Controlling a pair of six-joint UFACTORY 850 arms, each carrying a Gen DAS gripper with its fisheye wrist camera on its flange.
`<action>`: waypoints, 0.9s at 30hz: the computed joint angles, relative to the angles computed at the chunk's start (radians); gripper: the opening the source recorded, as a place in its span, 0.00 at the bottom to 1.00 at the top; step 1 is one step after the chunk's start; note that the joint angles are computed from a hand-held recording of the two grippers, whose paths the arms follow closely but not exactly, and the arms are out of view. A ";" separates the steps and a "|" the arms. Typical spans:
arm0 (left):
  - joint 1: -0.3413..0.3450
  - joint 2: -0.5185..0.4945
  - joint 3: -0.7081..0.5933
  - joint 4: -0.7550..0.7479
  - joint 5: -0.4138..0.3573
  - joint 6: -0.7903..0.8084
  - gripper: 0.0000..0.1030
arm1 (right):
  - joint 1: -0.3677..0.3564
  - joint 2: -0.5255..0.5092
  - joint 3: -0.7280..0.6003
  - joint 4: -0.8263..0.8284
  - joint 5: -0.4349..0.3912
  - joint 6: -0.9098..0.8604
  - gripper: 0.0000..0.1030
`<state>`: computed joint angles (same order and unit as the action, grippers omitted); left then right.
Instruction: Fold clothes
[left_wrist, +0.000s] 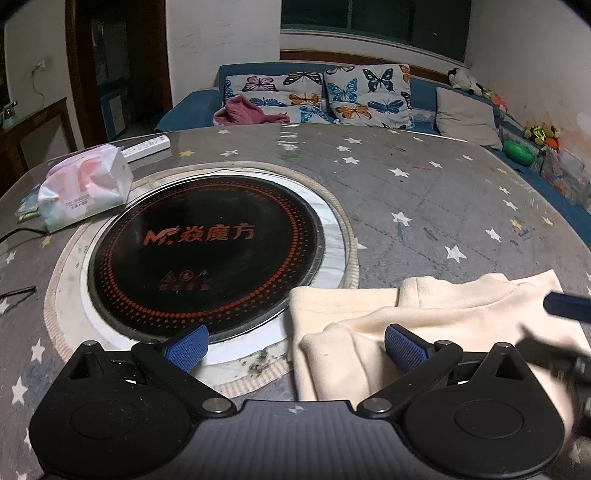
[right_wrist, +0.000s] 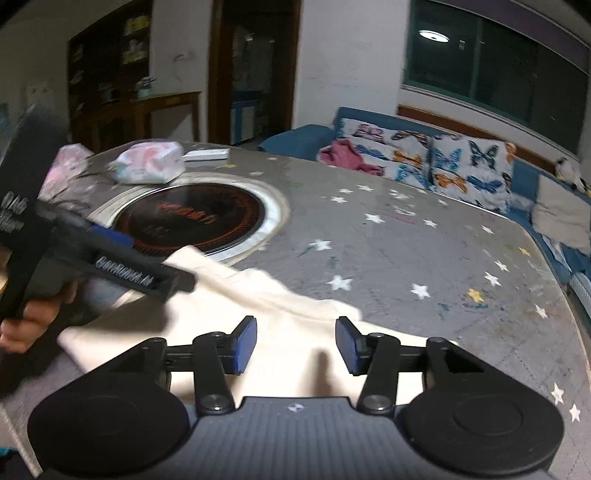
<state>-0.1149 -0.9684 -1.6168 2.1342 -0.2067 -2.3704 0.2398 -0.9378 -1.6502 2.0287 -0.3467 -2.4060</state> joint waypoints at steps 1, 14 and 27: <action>0.002 0.005 0.009 0.019 -0.003 -0.023 1.00 | 0.004 0.007 0.012 0.003 -0.003 -0.017 0.52; 0.034 0.066 0.115 0.112 -0.046 -0.169 1.00 | 0.075 0.081 0.149 -0.021 -0.069 -0.274 0.55; 0.056 0.100 0.171 0.255 -0.020 -0.338 1.00 | 0.148 0.082 0.182 0.029 -0.046 -0.544 0.50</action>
